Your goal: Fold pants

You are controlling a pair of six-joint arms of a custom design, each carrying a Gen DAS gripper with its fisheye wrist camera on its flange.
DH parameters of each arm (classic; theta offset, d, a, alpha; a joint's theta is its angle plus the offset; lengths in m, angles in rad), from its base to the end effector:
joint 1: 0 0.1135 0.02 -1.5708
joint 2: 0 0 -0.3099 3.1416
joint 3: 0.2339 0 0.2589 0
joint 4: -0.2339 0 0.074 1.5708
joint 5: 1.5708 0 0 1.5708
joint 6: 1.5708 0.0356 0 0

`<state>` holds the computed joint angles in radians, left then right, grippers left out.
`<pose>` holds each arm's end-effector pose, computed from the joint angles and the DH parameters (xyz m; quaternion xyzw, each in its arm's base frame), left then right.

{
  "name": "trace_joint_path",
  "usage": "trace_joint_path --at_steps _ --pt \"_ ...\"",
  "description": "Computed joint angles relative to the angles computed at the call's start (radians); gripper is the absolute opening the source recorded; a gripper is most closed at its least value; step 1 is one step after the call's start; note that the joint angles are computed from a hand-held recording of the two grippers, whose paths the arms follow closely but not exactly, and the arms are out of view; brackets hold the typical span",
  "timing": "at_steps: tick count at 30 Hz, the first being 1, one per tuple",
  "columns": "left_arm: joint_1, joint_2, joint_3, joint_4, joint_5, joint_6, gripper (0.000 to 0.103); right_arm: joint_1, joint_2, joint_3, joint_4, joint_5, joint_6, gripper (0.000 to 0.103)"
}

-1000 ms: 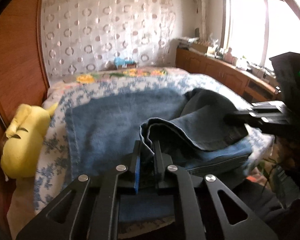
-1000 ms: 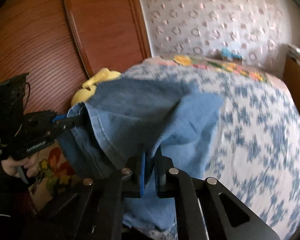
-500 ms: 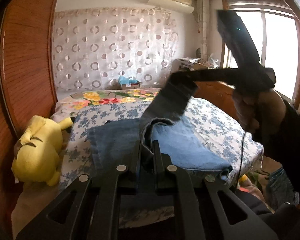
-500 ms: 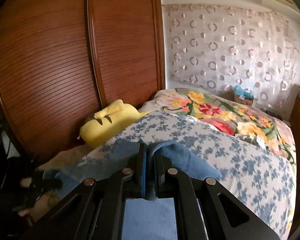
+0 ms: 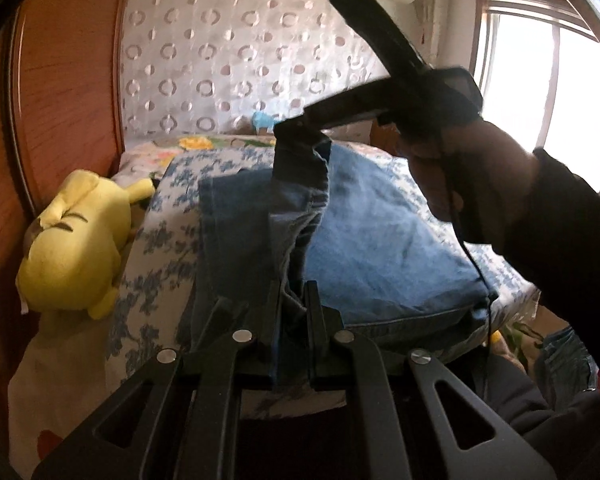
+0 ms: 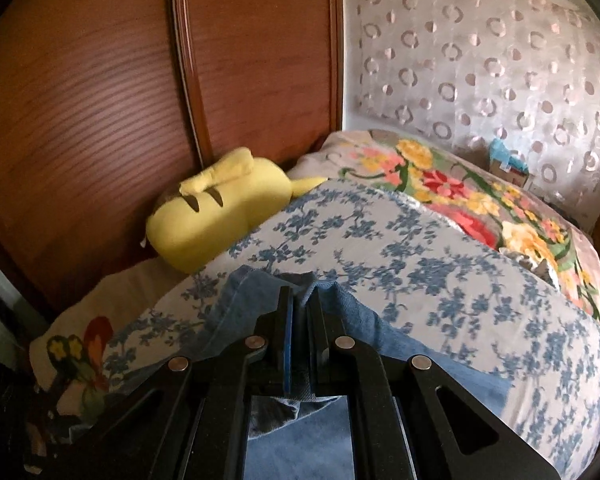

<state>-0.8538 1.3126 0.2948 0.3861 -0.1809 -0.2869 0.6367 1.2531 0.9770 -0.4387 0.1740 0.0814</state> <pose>0.1443 -0.1557 0.1660 0.2091 0.8641 -0.1755 0.4228 0.2161 0.1521 0.3255 -0.2137 0.8815 0.0713 0.4149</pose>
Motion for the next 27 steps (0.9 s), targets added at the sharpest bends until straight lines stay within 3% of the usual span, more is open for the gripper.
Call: trace_joint_path --at_steps 6,9,13,16,27 --pt "0.035 0.059 0.0 0.013 0.027 -0.02 0.011 -0.024 0.116 0.102 -0.045 -0.03 0.055 0.006" --pt "0.036 0.055 -0.003 0.016 0.03 -0.017 0.012 -0.021 0.114 0.104 -0.05 -0.04 0.06 0.019" --pt "0.037 0.051 -0.004 0.011 0.021 -0.022 0.018 -0.026 0.068 0.08 -0.025 -0.041 0.046 0.047" --pt "0.044 0.048 -0.003 0.004 0.01 -0.019 0.019 -0.028 0.018 0.038 0.008 -0.037 0.033 0.048" --pt "0.101 0.068 -0.004 -0.023 -0.039 0.0 0.021 -0.033 -0.288 -0.128 -0.085 0.028 -0.019 0.048"
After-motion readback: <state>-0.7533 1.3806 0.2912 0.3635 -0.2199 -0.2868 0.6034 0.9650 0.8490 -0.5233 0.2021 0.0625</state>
